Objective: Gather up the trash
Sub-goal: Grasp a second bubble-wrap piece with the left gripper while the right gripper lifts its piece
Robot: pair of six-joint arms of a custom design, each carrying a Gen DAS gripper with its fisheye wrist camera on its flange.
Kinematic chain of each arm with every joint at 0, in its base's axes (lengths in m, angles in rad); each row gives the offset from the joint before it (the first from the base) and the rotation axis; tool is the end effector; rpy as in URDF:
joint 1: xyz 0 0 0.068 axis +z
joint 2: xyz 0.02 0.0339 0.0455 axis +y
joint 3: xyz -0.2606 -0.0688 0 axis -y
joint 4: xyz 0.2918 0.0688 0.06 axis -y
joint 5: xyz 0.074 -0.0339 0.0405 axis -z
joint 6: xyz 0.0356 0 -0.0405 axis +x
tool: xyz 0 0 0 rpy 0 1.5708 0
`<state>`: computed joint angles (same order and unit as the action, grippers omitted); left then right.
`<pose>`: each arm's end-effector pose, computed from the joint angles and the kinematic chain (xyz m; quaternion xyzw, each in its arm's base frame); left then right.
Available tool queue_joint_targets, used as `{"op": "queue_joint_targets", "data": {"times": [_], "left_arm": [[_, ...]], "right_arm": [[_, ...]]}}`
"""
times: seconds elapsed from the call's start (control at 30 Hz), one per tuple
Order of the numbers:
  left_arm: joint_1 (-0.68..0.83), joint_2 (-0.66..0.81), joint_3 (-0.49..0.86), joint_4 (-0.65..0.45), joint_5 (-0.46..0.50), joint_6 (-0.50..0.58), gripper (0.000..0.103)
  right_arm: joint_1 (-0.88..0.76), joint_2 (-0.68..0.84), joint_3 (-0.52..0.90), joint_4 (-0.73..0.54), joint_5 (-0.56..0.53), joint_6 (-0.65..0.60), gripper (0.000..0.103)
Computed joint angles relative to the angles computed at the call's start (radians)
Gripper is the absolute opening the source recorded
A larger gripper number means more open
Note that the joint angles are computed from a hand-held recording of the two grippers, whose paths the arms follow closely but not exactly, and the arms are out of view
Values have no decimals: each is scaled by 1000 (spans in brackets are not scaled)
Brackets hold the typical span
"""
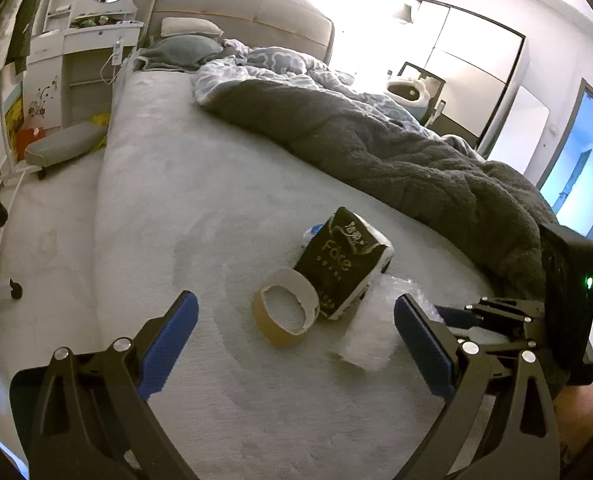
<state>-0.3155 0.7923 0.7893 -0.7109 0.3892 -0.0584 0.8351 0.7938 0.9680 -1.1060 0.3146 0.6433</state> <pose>0.1953 -0.0779 0.2881 0.1941 0.8748 -0.2486 0.3678 0.1280 0.1250 0.3224 -0.0408 0.9381 0.0991 0.3294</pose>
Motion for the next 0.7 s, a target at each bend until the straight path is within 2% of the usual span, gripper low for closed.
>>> {"op": "queue_joint_targets", "data": {"times": [0.23,0.43,0.5,0.6,0.7], "left_arm": [[-76,-12,-6,9,-34,14,99],[-173,-22,-13,22,-101,23,98],[-214,-27,-17,29,-135,28,96],[-272,-12,-14,35,-178,28,87],[-310,6,-14,43,-201,17,86]], "right_arm": [[-8,-26,0,-20,3,19,34],[-32,-76,-4,-58,28,38,34],[-41,-97,-7,-71,32,45,34],[-47,-128,-10,-87,35,55,34],[-46,-152,-9,-103,41,61,34]]}}
